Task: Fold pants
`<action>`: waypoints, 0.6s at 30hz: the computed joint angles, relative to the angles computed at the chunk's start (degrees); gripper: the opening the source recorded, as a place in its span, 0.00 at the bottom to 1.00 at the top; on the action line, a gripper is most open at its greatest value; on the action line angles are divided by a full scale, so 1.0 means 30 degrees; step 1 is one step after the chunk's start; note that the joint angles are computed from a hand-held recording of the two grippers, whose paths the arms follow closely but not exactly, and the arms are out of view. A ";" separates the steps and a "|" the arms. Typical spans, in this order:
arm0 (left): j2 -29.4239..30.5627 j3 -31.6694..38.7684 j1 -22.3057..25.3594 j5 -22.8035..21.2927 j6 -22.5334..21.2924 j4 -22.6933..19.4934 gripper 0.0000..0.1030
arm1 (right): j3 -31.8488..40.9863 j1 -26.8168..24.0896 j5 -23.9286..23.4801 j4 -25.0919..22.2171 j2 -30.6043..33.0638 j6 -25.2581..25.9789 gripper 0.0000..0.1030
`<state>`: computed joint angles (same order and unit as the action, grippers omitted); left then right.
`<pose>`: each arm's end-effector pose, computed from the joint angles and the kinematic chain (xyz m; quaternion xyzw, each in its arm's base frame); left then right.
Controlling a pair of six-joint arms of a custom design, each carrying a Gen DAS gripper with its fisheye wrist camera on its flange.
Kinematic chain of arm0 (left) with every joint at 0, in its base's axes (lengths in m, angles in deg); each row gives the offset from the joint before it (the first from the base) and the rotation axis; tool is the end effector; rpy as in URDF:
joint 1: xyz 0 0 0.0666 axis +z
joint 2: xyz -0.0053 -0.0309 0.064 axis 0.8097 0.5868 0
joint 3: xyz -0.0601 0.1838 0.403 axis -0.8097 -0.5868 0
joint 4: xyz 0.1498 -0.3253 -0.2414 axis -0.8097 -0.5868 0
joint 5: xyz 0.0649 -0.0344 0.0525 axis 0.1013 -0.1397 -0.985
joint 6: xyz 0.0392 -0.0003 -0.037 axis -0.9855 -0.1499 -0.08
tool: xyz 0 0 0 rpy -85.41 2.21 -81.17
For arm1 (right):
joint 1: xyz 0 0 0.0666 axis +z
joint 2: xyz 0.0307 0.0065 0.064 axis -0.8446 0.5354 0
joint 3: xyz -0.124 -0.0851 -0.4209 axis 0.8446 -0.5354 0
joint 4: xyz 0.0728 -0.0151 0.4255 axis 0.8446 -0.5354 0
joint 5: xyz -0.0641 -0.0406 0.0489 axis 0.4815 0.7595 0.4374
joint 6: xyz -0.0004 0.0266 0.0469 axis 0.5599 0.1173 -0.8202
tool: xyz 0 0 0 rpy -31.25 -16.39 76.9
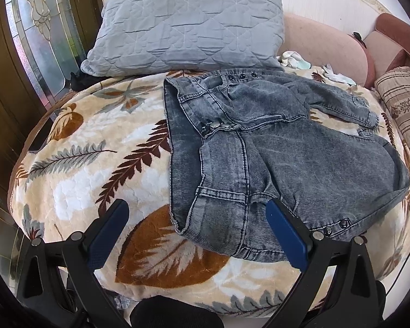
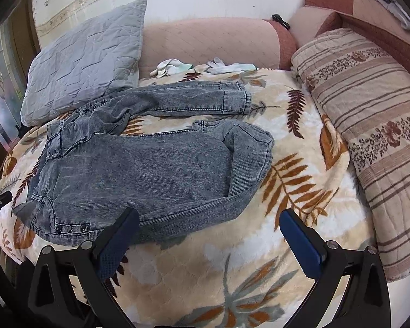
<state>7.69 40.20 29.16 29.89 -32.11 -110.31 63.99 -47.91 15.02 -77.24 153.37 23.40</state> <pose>0.3330 -0.1340 0.4434 -0.2320 0.9148 0.1144 0.3102 0.4442 0.0814 0.4627 -0.1315 0.9298 0.0947 0.3304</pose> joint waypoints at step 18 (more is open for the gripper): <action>-0.0425 -0.0003 -0.0232 -0.0325 0.0314 -0.0207 0.99 | 0.0159 0.0156 0.1105 -0.1263 -0.0239 -0.0136 1.00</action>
